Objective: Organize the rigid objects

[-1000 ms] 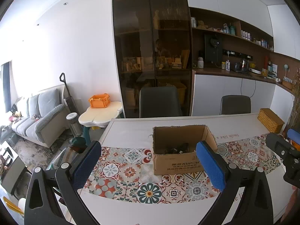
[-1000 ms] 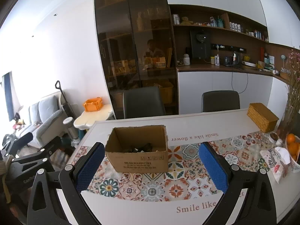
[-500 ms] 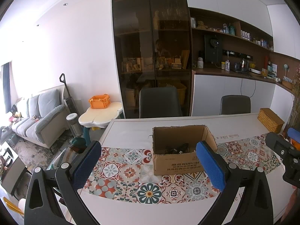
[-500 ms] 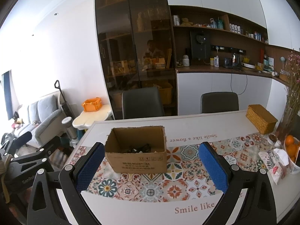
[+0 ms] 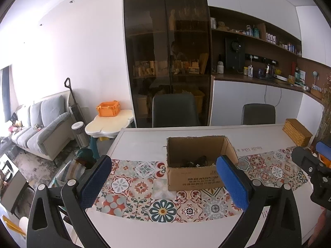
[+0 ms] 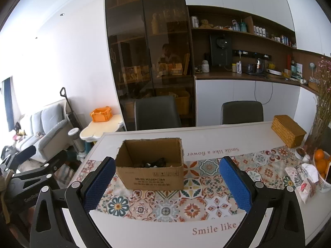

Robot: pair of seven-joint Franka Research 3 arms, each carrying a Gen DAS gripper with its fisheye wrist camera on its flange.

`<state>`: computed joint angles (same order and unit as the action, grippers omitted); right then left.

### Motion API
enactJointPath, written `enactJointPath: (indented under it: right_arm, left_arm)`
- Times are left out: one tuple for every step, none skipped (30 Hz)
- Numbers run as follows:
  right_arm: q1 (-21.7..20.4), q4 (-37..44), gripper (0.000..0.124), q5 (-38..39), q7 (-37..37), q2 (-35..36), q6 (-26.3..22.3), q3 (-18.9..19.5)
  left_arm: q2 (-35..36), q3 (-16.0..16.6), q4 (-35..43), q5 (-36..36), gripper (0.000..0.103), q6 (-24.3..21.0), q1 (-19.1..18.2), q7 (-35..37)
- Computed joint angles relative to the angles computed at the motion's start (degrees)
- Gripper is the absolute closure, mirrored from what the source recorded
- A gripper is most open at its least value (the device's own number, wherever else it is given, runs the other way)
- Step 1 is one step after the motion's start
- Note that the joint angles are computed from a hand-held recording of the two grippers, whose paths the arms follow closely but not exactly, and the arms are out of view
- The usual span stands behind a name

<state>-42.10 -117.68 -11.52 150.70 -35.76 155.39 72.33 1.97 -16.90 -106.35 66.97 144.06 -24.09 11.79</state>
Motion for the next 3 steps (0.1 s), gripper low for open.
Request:
enactJointPath:
  right_arm:
    - [-0.14,0.13,0.023,-0.04,-0.02,0.16,0.0,0.18]
    - [0.24,-0.12,0.023,0.0,-0.23,0.28,0.01,-0.21]
    - [0.63,-0.29,0.023,-0.08,-0.38,0.41,-0.08,-0.54]
  left_arm:
    - [0.02,-0.01,-0.03,-0.09,0.0,0.01,-0.01,0.03]
    - [0.02,0.0,-0.03,-0.09,0.0,0.01,-0.02,0.03]
    - [0.02,0.0,-0.03,-0.09,0.0,0.01,-0.02,0.03]
